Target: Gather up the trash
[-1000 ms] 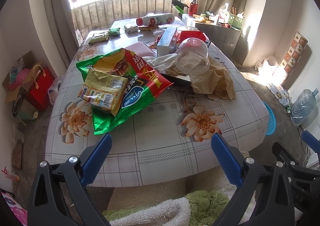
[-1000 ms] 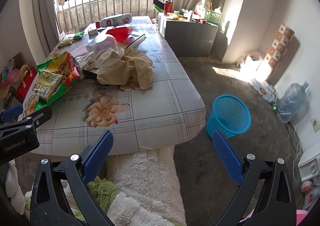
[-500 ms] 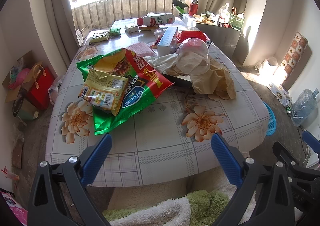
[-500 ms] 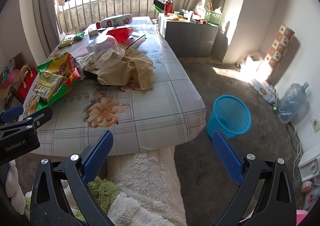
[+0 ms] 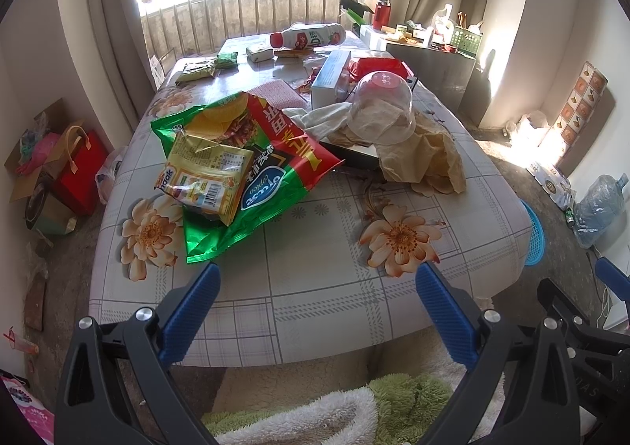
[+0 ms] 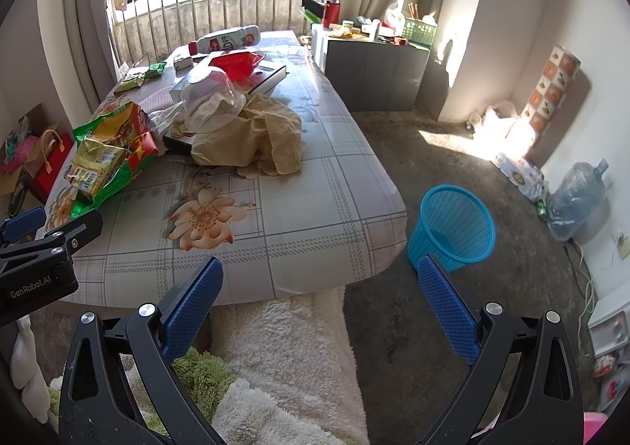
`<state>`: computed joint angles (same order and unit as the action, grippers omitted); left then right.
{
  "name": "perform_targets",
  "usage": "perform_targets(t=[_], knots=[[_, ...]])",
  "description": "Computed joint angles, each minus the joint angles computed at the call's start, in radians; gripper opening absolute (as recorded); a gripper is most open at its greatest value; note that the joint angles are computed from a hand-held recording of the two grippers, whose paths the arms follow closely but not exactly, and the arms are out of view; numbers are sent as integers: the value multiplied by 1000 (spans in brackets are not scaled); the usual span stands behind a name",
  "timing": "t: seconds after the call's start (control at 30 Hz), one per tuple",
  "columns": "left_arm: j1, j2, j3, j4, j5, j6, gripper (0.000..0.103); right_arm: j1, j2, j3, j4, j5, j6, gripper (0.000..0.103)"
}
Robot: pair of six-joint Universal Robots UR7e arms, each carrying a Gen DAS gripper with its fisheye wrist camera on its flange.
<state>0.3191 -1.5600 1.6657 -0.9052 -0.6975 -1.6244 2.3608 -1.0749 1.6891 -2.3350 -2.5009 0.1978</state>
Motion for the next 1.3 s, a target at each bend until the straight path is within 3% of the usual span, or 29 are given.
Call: perform_targets(t=[0.63, 0.8, 0.93, 1.07, 1.13, 1.3], knots=[[8, -3, 6, 6, -23, -10, 97, -3, 8, 7, -8, 0, 7, 95], [22, -25, 21, 5, -43, -25, 97, -13, 30, -4, 0, 17, 13, 95], [38, -86, 65, -75, -35, 15, 97, -19, 54, -25, -24, 46, -6, 95], [45, -196, 139, -226, 20, 116, 97, -29, 79, -45, -118, 99, -54, 95], [43, -242, 157, -237, 78, 131, 97, -39, 91, -62, -164, 160, -73, 92], [66, -308, 139, -128, 228, 94, 93, -79, 140, -135, -186, 406, -62, 64]])
